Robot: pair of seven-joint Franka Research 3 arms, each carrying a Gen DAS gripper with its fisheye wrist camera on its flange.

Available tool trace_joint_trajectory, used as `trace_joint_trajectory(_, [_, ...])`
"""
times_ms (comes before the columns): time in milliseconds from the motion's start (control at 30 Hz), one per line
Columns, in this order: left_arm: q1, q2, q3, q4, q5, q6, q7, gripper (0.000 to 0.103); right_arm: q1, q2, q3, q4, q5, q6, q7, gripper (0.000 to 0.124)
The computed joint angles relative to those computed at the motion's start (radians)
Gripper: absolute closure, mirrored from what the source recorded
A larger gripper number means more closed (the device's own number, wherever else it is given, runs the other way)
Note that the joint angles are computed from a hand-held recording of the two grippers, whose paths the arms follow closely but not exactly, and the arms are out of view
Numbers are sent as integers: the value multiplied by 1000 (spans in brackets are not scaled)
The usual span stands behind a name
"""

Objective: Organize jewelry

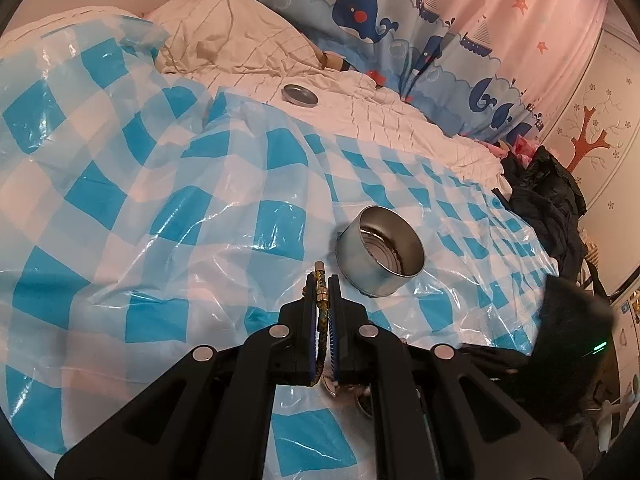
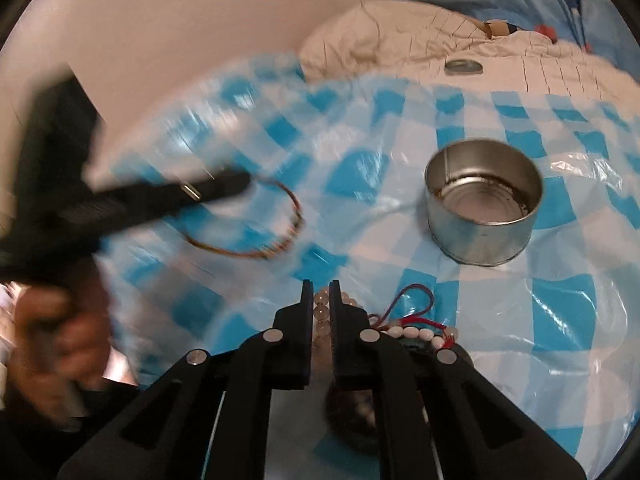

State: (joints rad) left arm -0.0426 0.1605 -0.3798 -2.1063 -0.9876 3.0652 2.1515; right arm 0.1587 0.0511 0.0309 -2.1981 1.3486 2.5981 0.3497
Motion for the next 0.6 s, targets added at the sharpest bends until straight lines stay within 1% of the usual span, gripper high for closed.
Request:
trace_joint_trajectory(133, [-3,15,-10,18,4,-16,-5,99,-50,-70,-49,-44,132,-145,-56,116])
trace_joint_trajectory(200, [11,30,-39,47,-52,-35,57,99,-74,-93,-76,-57,175,-202,-60,116])
trace_joint_trajectory(233, [13,39,-50,64,-83,-46,89,99,-80,-90,-82,-49,186,-213,-59,116])
trace_joint_trajectory(267, [4,44,-47,74,-86,-48,95,99,-88,-91,-88,-46,191,-220,-57,116])
trace_joint_trajectory(333, [-20,60,-41,93,-59,-33,79,98,-95,-94,-90,-42,196,-204,-63,116])
trace_joint_trajectory(500, [3,110,-77,170,-113,-78,129,98,-115,-72,-101,-25,192,-217,-41,116])
trace_joint_trajectory(600, [-2,153,-78,234,-109,-105,138,98,-130,-36,-100,13,205,-228,-21,116])
